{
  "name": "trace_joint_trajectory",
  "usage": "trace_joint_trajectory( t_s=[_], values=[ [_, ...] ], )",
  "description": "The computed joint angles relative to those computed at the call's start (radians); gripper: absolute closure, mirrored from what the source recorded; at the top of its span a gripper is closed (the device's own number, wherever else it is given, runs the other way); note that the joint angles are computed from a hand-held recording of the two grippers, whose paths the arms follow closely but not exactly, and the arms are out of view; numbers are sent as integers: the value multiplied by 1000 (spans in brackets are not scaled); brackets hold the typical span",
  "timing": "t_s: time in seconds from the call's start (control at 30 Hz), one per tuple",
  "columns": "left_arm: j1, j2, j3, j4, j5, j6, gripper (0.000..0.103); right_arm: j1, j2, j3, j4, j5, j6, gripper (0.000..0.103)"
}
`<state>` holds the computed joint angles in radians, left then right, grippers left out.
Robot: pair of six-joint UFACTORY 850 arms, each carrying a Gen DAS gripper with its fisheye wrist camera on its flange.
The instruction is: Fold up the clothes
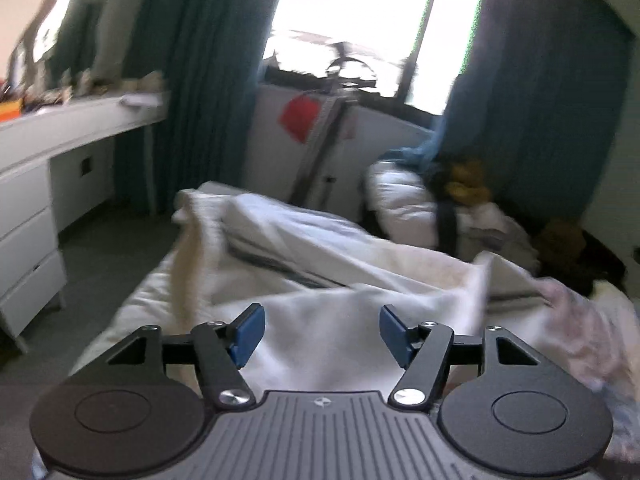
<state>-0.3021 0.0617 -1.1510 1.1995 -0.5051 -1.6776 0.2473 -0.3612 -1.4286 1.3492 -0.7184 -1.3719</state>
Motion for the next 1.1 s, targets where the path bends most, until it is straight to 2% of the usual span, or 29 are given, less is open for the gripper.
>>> trace_joint_trajectory(
  t_s=[0.17,0.27,0.4,0.53,0.63,0.73,0.87,0.97,1.1],
  values=[
    [-209,0,-23,76,-107,-55,35,-75,115,111,83,39,-136,25],
    [-312,-38,-57,117,-150,-114,35,-125,160,159,146,59,-235,25],
    [-410,-100,-100,152,-206,-145,34,-192,202,215,247,80,-394,25],
    [-467,-157,-114,215,-247,-256,32,-232,188,251,394,112,-560,25],
    [-463,-216,-149,214,-225,-232,31,-254,152,253,438,116,-576,25],
    [-435,-301,-224,181,-238,-107,24,-260,125,238,454,135,-566,25],
    [-351,-419,-357,124,-192,19,24,-265,101,226,524,136,-617,25],
    [-293,-527,-497,87,-158,125,22,-269,83,217,540,138,-622,25],
    [-233,-707,-757,8,-143,310,21,-277,47,191,557,136,-604,25]
  ],
)
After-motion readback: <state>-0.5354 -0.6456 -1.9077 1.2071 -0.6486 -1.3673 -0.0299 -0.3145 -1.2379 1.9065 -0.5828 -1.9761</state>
